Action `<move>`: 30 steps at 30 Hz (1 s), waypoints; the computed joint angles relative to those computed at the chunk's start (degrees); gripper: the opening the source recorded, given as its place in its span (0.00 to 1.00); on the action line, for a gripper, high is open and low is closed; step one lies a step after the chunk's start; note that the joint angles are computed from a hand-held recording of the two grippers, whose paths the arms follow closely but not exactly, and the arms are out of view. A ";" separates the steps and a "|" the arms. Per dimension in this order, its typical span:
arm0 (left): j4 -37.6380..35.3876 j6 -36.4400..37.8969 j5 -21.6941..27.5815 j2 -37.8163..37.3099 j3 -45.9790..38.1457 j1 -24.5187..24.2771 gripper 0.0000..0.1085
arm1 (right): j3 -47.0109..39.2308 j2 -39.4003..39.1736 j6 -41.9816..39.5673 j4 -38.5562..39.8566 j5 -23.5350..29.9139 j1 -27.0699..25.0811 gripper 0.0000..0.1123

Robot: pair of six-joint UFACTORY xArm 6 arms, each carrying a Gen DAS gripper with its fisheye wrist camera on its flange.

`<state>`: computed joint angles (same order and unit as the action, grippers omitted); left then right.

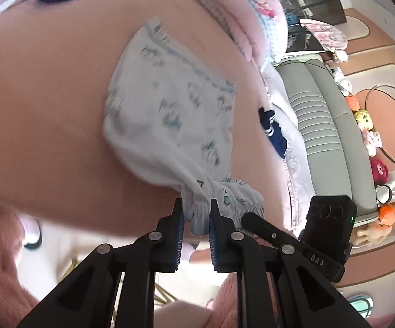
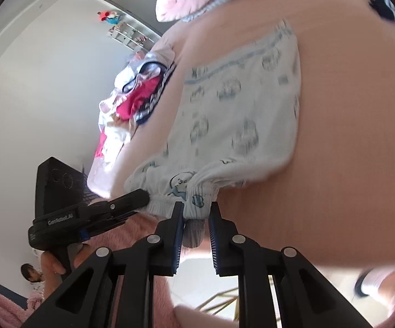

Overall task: Fold clothes
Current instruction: 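Grasp the folded shorts edge with both grippers side by side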

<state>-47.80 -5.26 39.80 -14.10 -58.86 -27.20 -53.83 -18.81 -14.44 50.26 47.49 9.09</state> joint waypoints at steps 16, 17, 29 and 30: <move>9.97 10.67 -7.75 13.65 -14.23 4.83 0.40 | -17.17 16.34 14.64 -17.72 -8.77 -0.48 0.50; 11.24 11.78 -8.22 13.06 -13.07 4.77 0.39 | -16.71 15.85 17.40 -23.72 -9.53 -0.18 0.50; 19.25 12.19 -2.39 16.77 -13.82 2.68 0.39 | -18.68 19.05 19.65 -47.55 -5.35 4.59 0.50; 19.34 12.25 -2.14 17.12 -14.23 2.55 0.37 | -19.10 19.68 20.24 -48.78 -5.25 4.78 0.50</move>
